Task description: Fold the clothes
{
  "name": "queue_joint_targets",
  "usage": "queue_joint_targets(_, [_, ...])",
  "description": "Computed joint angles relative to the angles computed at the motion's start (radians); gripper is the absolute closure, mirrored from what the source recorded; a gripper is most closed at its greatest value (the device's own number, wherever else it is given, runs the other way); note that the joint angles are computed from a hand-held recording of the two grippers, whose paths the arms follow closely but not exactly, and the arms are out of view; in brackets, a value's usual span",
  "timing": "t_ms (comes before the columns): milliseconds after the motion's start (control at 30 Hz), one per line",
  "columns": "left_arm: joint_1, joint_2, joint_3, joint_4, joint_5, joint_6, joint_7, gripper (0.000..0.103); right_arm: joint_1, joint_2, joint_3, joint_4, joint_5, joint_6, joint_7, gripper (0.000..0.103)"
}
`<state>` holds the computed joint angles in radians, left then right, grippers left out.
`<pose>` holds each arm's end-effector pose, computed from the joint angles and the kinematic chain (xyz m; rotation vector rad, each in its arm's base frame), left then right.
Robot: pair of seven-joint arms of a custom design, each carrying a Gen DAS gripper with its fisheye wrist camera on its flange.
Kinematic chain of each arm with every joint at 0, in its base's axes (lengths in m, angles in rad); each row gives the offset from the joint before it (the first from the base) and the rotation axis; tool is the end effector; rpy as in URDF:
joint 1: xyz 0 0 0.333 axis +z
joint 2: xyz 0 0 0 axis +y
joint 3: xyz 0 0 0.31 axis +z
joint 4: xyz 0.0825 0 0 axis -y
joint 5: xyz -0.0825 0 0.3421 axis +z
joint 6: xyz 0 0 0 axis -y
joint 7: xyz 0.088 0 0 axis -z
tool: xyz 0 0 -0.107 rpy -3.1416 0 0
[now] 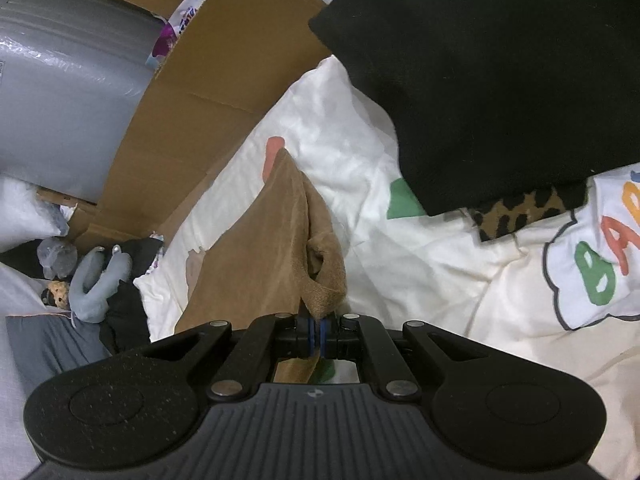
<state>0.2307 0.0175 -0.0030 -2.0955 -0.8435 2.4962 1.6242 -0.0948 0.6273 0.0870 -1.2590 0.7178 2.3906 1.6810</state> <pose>0.5291 0.1272 0.4676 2.6358 -1.1182 1.0619 0.7285 -0.0185 0.4601 -1.1332 2.0499 0.2041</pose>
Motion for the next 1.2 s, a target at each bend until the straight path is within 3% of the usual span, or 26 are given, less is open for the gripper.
queue_joint_targets(100, [-0.003,-0.007,-0.001,-0.005,0.040,-0.011,-0.027,0.100,-0.010,-0.021,-0.002,-0.048,0.012,-0.001,-0.009,0.102])
queue_joint_targets(400, [-0.005,-0.003,0.002,-0.041,-0.022,-0.034,0.072,0.100,-0.016,-0.051,-0.009,-0.170,0.061,0.059,-0.036,0.102])
queue_joint_targets(567, [-0.003,0.010,-0.001,-0.081,-0.056,-0.019,0.084,0.099,0.036,-0.044,-0.067,-0.204,-0.053,0.054,0.063,0.101])
queue_joint_targets(733, [0.004,0.022,-0.007,-0.109,-0.055,-0.012,0.103,0.094,0.042,-0.049,-0.087,-0.204,-0.138,0.022,0.116,0.091])
queue_joint_targets(833, [0.007,0.005,-0.005,-0.133,-0.047,-0.001,0.107,0.075,0.060,-0.061,-0.118,-0.199,-0.225,-0.004,0.157,0.084])
queue_joint_targets(933, [0.008,-0.016,0.003,-0.151,-0.070,0.004,0.142,0.065,0.063,-0.088,-0.123,-0.217,-0.265,0.003,0.158,0.084])
queue_joint_targets(1033, [0.005,-0.031,0.011,-0.159,-0.120,0.016,0.192,0.046,0.060,-0.110,-0.103,-0.218,-0.292,0.009,0.068,0.084])
queue_joint_targets(1200, [0.001,-0.011,0.015,-0.142,-0.151,0.022,0.215,0.039,0.063,-0.093,-0.048,-0.158,-0.261,-0.006,-0.118,0.084])
